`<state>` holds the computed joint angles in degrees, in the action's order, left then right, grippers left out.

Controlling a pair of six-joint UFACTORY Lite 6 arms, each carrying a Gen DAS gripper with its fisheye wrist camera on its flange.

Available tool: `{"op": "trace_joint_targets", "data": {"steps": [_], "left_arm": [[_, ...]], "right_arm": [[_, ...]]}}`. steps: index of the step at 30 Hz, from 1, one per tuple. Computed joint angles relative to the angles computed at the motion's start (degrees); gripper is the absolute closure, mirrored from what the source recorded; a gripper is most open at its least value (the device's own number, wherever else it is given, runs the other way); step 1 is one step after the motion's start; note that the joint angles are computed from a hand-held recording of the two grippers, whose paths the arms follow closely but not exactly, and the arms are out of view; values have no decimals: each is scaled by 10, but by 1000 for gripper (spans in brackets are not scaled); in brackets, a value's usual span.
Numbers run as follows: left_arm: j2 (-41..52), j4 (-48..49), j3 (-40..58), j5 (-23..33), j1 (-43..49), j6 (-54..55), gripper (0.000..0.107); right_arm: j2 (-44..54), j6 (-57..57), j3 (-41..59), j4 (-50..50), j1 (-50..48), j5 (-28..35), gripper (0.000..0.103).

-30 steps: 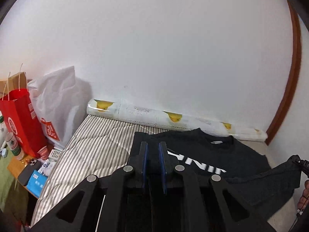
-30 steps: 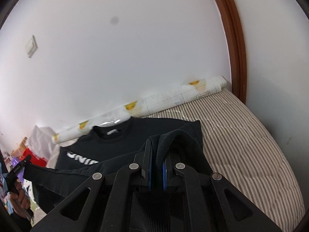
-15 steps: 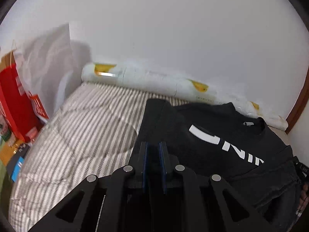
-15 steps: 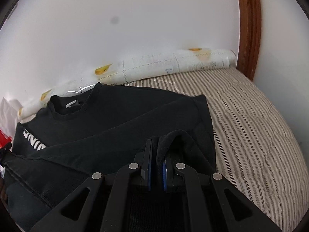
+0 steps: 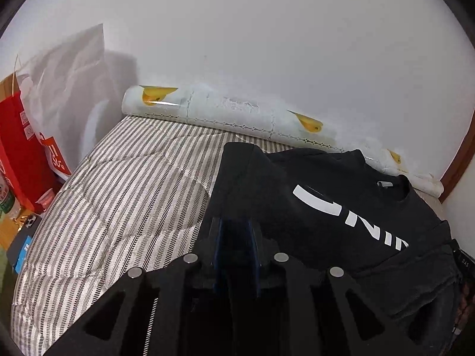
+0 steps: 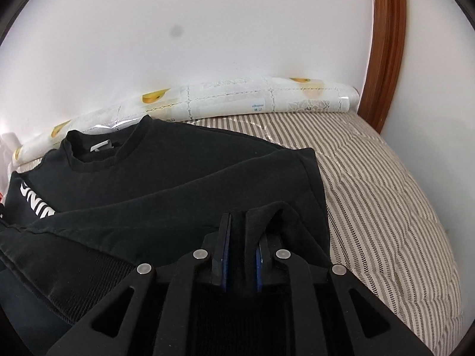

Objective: Fold small clothes
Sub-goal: 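Lift the hem and fold it over toward the collar with both grippers, then open both grippers to release the hem and withdraw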

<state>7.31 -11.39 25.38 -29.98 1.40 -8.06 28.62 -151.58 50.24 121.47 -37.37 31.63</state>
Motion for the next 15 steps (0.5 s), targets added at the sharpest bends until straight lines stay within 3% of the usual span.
{"op": "trace_joint_targets", "data": {"steps": [5,6,7,8,13,15], "left_arm": [[-42,-35,-21,5,-19,43,57],[-60,-44,-29,7,-25,53,53],[-81,-49,-38,12,-29,60,52],[-104,-53,-49,19,-33,66,51],[-242,-60,-120,84,-27,81,46],[-309,-127,-161,116,-21,155,46]], "right_arm": [[-13,109,6,-115,-34,5,83],[-27,144,-3,-153,-55,15,72],[-40,160,-14,-171,-71,25,58],[-57,167,-29,-184,-89,35,54],[-146,136,-104,-269,-210,80,51],[-156,113,-116,-296,-258,87,50]]}}
